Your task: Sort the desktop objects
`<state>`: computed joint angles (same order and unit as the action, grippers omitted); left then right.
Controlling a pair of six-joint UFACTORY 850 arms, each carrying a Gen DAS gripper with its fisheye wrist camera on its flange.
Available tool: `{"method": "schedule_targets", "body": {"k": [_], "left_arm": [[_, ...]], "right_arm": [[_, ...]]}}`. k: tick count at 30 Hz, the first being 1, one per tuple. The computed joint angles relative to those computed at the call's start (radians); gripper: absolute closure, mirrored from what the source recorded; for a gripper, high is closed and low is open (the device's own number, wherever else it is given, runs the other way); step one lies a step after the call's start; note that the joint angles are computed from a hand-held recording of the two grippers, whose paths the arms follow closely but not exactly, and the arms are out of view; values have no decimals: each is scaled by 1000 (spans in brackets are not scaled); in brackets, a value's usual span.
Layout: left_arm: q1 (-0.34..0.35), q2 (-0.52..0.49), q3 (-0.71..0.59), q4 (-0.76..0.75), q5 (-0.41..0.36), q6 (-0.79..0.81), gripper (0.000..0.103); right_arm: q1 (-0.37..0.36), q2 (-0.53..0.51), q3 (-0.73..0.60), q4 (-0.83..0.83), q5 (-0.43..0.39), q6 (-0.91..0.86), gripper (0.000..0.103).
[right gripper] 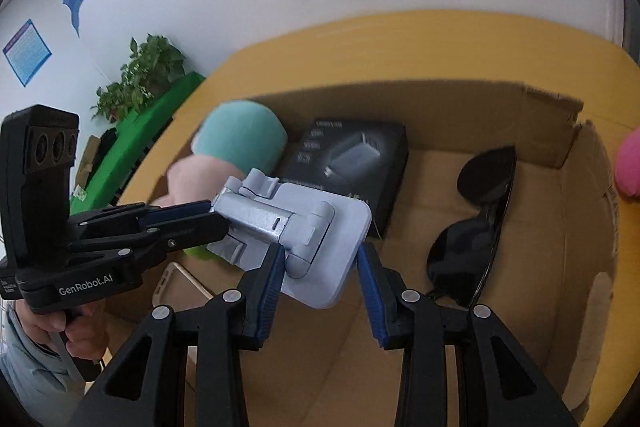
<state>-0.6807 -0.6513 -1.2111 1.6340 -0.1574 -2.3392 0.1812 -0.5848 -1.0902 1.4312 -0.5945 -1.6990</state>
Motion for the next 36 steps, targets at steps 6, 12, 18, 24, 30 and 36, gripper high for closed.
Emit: {"method": "schedule_targets", "body": {"k": [6,12,18,24,30,36], "left_arm": [[19,-72,-39,-628,39,600,84],[15,-16,18,-596,3,545,86],[-91,141,165,-46,-245,-22,79],[-335,209,282,-17,-817,-277,18],[-426,96,270,-72,-898,-361,18],[-426,19,245,-121,-895,-362,18]], "right_arm": [[27,-103,-73,-274,59,275,66],[33,-99,-66,-320,72,334,63],[21,84,122,118,158,-140,19],[-39,413,466,740,51,-768,0],[43,429,662,1328,-121,-1266,0],[52,329,706,1436,-270,-1355,0]]}}
